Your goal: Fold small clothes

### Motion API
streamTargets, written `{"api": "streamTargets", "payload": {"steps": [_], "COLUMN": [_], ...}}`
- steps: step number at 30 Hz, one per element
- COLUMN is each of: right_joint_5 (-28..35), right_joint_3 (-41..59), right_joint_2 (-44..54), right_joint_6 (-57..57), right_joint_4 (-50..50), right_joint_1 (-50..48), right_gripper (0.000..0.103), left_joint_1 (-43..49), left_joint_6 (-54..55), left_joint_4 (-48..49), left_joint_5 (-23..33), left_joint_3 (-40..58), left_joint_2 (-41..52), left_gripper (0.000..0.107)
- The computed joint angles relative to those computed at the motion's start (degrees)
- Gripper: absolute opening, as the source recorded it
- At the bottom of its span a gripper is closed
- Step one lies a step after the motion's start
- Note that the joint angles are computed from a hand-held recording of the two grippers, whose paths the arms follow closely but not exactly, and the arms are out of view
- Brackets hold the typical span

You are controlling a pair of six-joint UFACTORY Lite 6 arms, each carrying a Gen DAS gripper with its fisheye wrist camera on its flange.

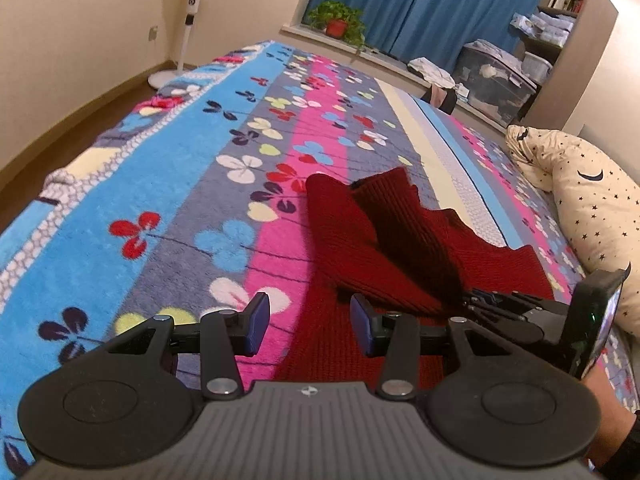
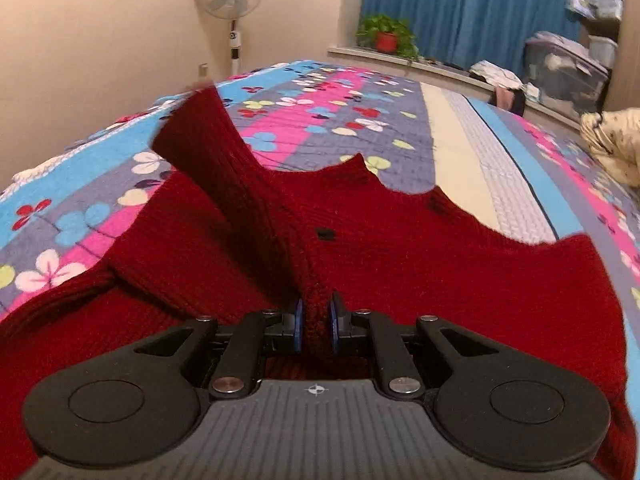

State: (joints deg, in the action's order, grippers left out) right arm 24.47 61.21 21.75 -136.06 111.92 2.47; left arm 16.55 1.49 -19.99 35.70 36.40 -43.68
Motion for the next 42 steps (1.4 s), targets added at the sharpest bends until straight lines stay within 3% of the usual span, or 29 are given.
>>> {"api": "streamTargets", "payload": {"steps": [3,7,11,15,22,24,29,31,32,33,35,37,38,42], "right_joint_5": [2.46,4.88,22.05,29.96,31.88,32.90,32.49,31.95,31.93,32.15,32.37,32.19,31.89,33.58], "right_joint_3": [-0.32,-1.77,0.96,9.06,26.29,32.47,43.90,45.70,46.27,46.80,47.08,47.29,46.05,37.29], "right_joint_2": [-0.15,-3.34,-6.41,-2.47,14.49,19.68,30.16,32.19,32.97,33.54,33.74,33.70,32.87,28.00], "right_joint_6": [-5.80,2.91,17.87,27.17,49.96,58.38,72.57,74.07,74.76,75.56,76.26,75.70,74.44,68.19], "right_joint_4": [-4.94,-21.46,-36.95,-41.55,-45.28,-44.76,-47.84,-47.89,-47.43,-46.94,-45.90,-44.54,-42.93,-27.75], "right_joint_1": [-1.62,-5.47,-18.53,-29.13,-38.66,-39.03,-37.79,-36.81,-36.54,-36.46,-36.54,-36.38,-36.62,-39.63], "right_gripper": [0.014,0.024,0.042,0.045,0.045,0.046,0.049,0.049,0.049,0.049,0.048,0.019,0.014,0.012], "left_joint_1": [0.31,0.93,3.65,4.42,7.85,7.35,4.95,3.82,3.39,2.68,-0.52,-2.98,-4.00,-7.68], "left_joint_6": [1.01,2.62,7.57,13.24,31.24,36.41,42.82,45.23,47.30,49.08,51.79,62.27,68.27,92.25], "left_joint_4": [-1.08,-3.22,-9.09,-16.24,-40.54,-47.53,-56.59,-59.30,-60.75,-60.89,-59.07,-65.40,-70.85,-92.89], "left_joint_5": [0.55,1.17,2.59,2.48,1.53,0.67,-1.62,-3.77,-4.27,-4.83,-10.39,-13.62,-14.44,-17.75], "left_joint_3": [0.02,0.02,-0.27,-0.03,0.54,1.50,4.93,5.39,5.83,6.70,7.77,7.69,7.06,4.52], "left_joint_2": [0.07,0.28,1.39,5.39,18.53,23.67,34.97,36.92,37.58,38.06,36.26,33.90,31.90,25.45], "left_gripper": [0.049,0.049,0.050,0.050,0.050,0.062,0.068,0.060,0.028,0.011,0.010,0.009,0.009,0.009]}}
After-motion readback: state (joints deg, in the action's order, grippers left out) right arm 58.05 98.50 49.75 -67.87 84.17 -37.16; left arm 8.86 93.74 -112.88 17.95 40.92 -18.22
